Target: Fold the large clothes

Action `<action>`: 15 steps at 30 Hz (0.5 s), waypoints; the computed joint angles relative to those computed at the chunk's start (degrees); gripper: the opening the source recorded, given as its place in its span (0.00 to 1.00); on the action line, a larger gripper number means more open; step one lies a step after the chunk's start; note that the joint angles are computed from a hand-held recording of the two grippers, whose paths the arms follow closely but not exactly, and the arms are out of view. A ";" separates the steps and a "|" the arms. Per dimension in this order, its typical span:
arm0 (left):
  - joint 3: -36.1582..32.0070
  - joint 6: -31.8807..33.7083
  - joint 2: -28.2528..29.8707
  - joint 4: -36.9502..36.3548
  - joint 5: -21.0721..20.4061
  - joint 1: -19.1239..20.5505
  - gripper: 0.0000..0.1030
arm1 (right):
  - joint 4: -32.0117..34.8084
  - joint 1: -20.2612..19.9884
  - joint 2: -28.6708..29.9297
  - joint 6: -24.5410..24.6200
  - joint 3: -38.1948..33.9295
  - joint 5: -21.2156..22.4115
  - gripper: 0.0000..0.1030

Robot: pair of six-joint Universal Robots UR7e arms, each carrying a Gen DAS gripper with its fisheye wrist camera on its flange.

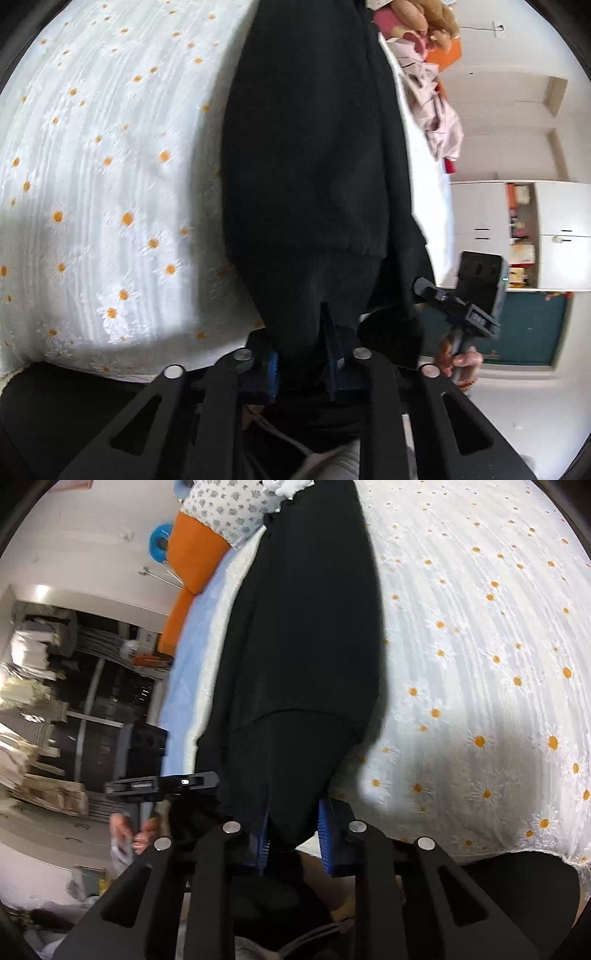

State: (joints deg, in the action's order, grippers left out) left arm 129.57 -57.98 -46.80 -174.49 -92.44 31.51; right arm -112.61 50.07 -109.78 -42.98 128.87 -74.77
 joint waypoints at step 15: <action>-21.14 11.20 1.13 3.46 -6.33 11.88 0.17 | -4.32 14.20 15.57 13.75 -19.73 10.24 0.13</action>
State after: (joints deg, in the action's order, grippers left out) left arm 108.43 -46.79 -45.67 -171.03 -98.78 43.40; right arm -116.93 64.28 -94.22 -29.23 109.14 -64.53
